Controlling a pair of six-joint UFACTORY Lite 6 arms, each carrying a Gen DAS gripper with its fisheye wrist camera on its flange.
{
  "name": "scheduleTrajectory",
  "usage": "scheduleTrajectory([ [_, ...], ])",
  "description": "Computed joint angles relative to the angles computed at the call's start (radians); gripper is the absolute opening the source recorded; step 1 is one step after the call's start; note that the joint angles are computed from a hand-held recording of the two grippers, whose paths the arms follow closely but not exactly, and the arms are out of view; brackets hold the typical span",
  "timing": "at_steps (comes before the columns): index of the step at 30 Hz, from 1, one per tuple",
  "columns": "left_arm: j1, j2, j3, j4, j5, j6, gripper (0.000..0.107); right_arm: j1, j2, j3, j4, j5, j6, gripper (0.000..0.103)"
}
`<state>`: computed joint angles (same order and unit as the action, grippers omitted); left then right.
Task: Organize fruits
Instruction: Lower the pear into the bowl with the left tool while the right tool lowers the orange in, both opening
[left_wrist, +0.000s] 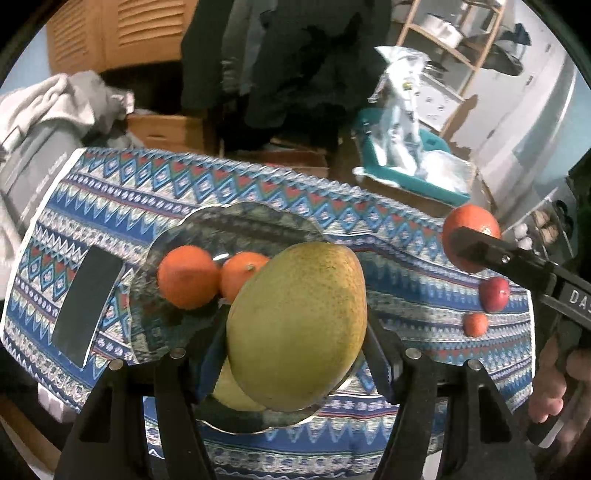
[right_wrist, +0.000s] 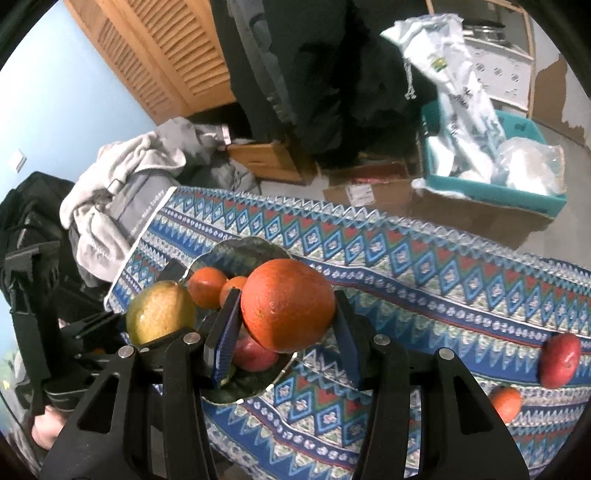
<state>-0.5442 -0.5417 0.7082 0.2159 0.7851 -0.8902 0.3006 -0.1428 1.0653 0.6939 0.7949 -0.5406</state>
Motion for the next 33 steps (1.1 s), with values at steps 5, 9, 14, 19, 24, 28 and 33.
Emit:
scheduleTrajectory([
  [5, 0.1, -0.024, -0.082, -0.066, -0.031, 0.098, 0.068, 0.07, 0.055, 0.019, -0.019, -0.04, 0.035, 0.048],
  [9, 0.174, -0.02, -0.138, -0.127, -0.064, 0.183, 0.068, 0.119, 0.077, 0.037, -0.039, -0.057, 0.064, 0.048],
  [14, 0.278, -0.002, -0.195, -0.241, -0.099, 0.312, 0.068, 0.18, 0.118, 0.066, -0.058, -0.083, 0.106, 0.048],
  [19, 0.314, 0.008, -0.211, -0.247, -0.117, 0.34, 0.068, 0.226, 0.159, 0.088, -0.077, -0.105, 0.136, 0.048],
  [24, 0.363, 0.016, -0.212, -0.276, -0.125, 0.391, 0.067, 0.27, 0.202, 0.106, -0.111, -0.132, 0.182, 0.048],
  [28, 0.397, -0.007, -0.21, -0.258, -0.114, 0.392, 0.068, 0.296, 0.254, 0.125, -0.146, -0.152, 0.221, 0.048],
  [33, 0.441, -0.029, -0.216, -0.296, -0.102, 0.441, 0.068, 0.318, 0.336, 0.155, -0.177, -0.175, 0.251, 0.048],
])
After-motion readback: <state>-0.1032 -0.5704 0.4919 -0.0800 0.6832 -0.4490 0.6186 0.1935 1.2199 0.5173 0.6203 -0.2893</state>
